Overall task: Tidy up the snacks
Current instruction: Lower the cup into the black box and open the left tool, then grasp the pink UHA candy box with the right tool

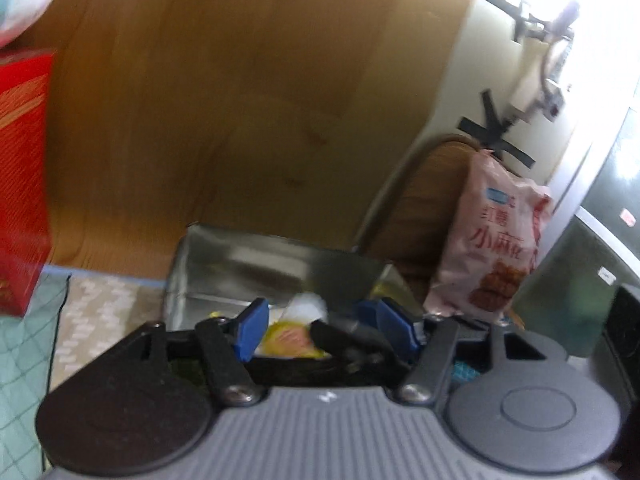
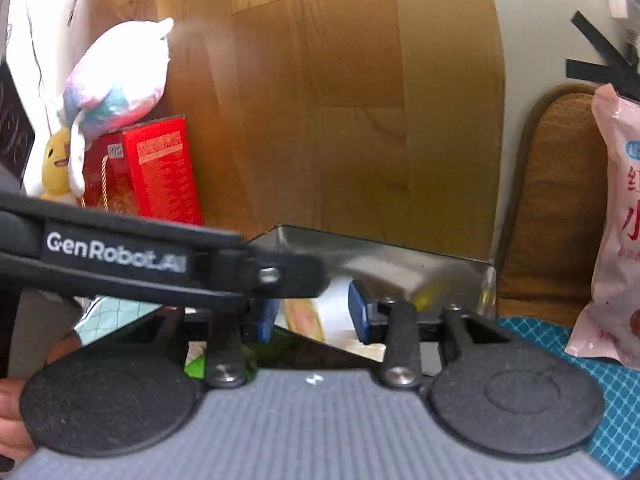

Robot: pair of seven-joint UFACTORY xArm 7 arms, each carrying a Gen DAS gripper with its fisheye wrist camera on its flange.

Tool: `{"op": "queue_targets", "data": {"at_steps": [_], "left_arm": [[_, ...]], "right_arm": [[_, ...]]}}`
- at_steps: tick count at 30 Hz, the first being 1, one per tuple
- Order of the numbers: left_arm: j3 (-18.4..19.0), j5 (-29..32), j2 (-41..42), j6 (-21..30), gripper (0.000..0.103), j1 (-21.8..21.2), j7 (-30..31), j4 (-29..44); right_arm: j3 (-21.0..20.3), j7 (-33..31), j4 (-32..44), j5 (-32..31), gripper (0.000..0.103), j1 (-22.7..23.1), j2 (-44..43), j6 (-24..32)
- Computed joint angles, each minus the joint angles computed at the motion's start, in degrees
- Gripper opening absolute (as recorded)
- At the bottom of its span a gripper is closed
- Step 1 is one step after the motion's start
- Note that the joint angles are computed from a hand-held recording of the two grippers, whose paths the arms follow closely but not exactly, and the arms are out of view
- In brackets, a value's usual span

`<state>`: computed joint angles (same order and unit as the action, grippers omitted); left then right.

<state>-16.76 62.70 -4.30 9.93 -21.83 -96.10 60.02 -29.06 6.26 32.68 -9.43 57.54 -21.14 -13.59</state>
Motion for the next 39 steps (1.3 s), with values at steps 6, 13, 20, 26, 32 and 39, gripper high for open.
{"op": "queue_targets", "data": {"at_steps": [6, 13, 20, 26, 32, 39], "left_arm": [[-2.5, 11.9, -13.9, -9.4, 0.068, 8.8, -17.5, -12.7], [3.3, -2.3, -32.4, -6.7, 0.068, -0.3, -12.4, -30.8], [4.6, -13.9, -39.9, -0.8, 0.068, -9.0, -6.8, -38.5], [2.2, -18.6, -40.5, -0.8, 0.072, -9.7, -2.8, -38.7], [-2.0, -21.4, -35.5, -4.8, 0.072, -7.5, 1.2, -35.6], [-7.3, -24.2, -25.4, -7.5, 0.072, -4.1, 7.3, -28.2]], "right_arm": [[-9.0, -0.2, -7.3, -3.8, 0.047, 10.2, -11.9, 1.7], [-2.9, -4.0, -10.0, -1.1, 0.049, 11.1, -11.8, 8.7], [1.0, -6.6, -11.8, 4.0, 0.028, 8.8, -16.1, 13.6], [4.2, -12.5, -21.8, 5.4, 0.026, 0.2, -37.7, 26.7], [9.8, -14.9, -30.1, 5.6, 0.029, -17.9, -59.8, 44.4], [16.6, -10.0, -36.5, 9.5, 0.04, -35.1, -80.8, 53.2]]}}
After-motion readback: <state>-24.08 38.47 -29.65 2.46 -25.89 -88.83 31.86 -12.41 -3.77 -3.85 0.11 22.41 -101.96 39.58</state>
